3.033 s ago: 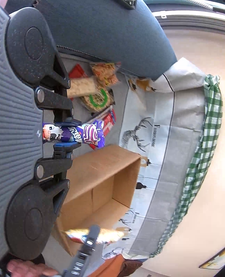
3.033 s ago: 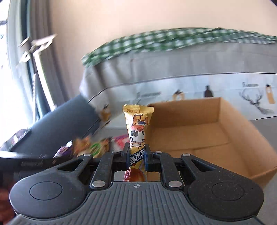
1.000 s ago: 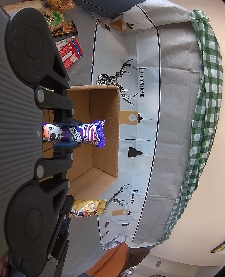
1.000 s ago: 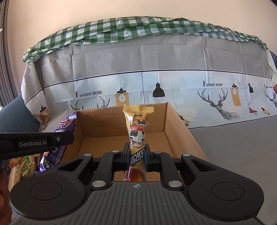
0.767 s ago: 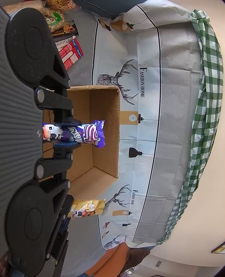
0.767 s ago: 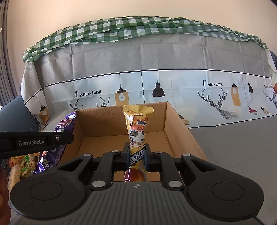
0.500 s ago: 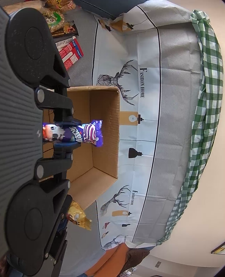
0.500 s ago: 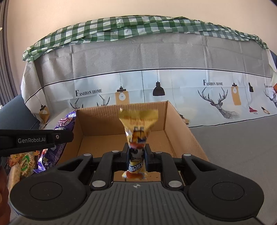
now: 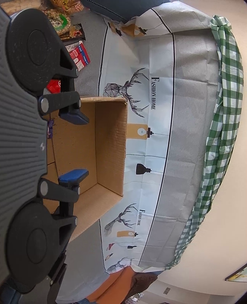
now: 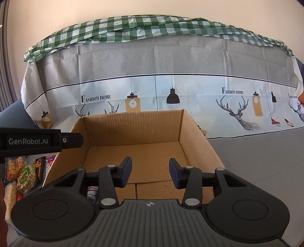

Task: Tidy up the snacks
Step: 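Open both tools to drop the snacks into the box, then grasp the red-wrapped small bar with the right tool while the left tool grasps the white cracker pack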

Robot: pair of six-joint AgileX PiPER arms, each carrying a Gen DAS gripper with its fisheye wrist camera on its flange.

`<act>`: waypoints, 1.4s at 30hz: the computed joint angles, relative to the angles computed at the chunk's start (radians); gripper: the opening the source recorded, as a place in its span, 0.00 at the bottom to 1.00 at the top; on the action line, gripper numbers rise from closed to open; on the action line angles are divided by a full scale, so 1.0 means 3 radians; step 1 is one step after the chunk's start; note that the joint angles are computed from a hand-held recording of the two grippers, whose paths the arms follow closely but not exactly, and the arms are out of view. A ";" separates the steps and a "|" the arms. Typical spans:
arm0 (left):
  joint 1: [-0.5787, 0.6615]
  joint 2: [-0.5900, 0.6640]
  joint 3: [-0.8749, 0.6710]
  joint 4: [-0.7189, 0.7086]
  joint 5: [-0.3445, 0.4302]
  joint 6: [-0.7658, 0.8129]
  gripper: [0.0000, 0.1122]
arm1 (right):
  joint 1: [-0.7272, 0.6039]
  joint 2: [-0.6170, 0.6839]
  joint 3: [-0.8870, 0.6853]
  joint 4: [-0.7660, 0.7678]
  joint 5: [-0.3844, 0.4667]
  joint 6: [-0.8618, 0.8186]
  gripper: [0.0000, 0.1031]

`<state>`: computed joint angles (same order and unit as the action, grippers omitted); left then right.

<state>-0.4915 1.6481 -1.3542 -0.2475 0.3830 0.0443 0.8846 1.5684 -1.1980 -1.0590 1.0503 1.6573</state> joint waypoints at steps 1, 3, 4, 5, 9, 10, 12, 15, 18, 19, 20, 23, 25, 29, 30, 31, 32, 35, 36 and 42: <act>0.0007 -0.0005 0.0002 -0.0005 -0.0001 -0.0003 0.54 | 0.0005 0.0008 -0.0008 0.0000 0.0009 -0.0010 0.44; 0.0034 -0.0019 0.0002 -0.0062 0.0004 0.0031 0.56 | 0.0017 0.0024 -0.0020 -0.0015 0.0021 -0.0017 0.44; 0.0052 -0.0028 0.0005 -0.0118 0.0007 0.0070 0.58 | 0.0022 0.0032 -0.0027 -0.0021 0.0022 -0.0016 0.44; 0.0068 -0.0039 0.0010 -0.0172 0.0002 0.0107 0.59 | 0.0027 0.0040 -0.0031 -0.0029 0.0021 -0.0012 0.44; 0.0120 -0.0112 0.0054 -0.0237 -0.0037 0.0182 0.66 | 0.0061 0.0068 -0.0046 -0.0098 0.0021 0.0028 0.44; 0.0133 -0.0147 0.0092 -0.0226 -0.0063 0.0184 0.67 | 0.0074 0.0079 -0.0058 -0.0117 0.0023 0.0044 0.44; 0.0165 -0.0227 0.0178 -0.0182 -0.0102 0.0165 0.67 | 0.0104 0.0108 -0.0089 -0.0153 0.0036 0.0088 0.46; 0.0262 -0.0436 0.0374 -0.0039 -0.0205 0.0019 0.67 | 0.0170 0.0161 -0.0143 -0.0232 0.0055 0.0181 0.48; 0.0477 -0.0673 0.0470 -0.0306 -0.0206 0.0343 0.61 | 0.0250 0.0236 -0.0228 -0.0287 0.0096 0.0267 0.48; 0.0585 -0.0738 0.0466 -0.0531 -0.0138 0.0612 0.54 | 0.0281 0.0261 -0.0258 -0.0315 0.0105 0.0309 0.48; 0.0711 -0.0793 0.0450 -0.0789 -0.0033 0.0932 0.49 | 0.0310 0.0281 -0.0284 -0.0342 0.0102 0.0344 0.48; 0.1061 -0.0943 0.0512 -0.1306 0.0143 0.1821 0.13 | 0.0404 0.0365 -0.0391 -0.0418 0.0039 0.0406 0.46; 0.1241 -0.0999 0.0648 -0.1510 0.0094 0.2360 0.07 | 0.0471 0.0430 -0.0469 -0.0486 -0.0022 0.0435 0.33; 0.1655 -0.0937 0.0998 -0.1874 0.0179 0.2828 0.06 | 0.0556 0.0578 -0.0655 -0.0549 -0.0261 0.0503 0.24; 0.1732 -0.0783 0.0923 -0.1668 0.0331 0.2612 0.06 | 0.0575 0.0638 -0.0729 -0.0548 -0.0315 0.0498 0.24; 0.1809 -0.0712 0.0865 -0.1594 0.0407 0.2439 0.06 | 0.0593 0.0700 -0.0808 -0.0537 -0.0364 0.0477 0.24; 0.1898 -0.0653 0.0807 -0.1632 0.0470 0.2399 0.06 | 0.0609 0.0772 -0.0896 -0.0518 -0.0419 0.0439 0.24; 0.2115 -0.0461 0.0610 -0.1546 0.0731 0.2118 0.06 | 0.0650 0.1009 -0.1207 -0.0423 -0.0584 0.0246 0.24; 0.2167 -0.0389 0.0539 -0.1486 0.0815 0.1994 0.06 | 0.0654 0.1091 -0.1320 -0.0365 -0.0652 0.0151 0.24; 0.2319 -0.0097 0.0213 -0.1245 0.1079 0.1414 0.06 | 0.0624 0.1467 -0.1836 0.0087 -0.0951 -0.0322 0.24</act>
<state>0.2043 1.6190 -1.2904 -0.6212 0.7068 0.4685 1.0718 2.0085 -1.7488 -1.0329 0.7651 1.5607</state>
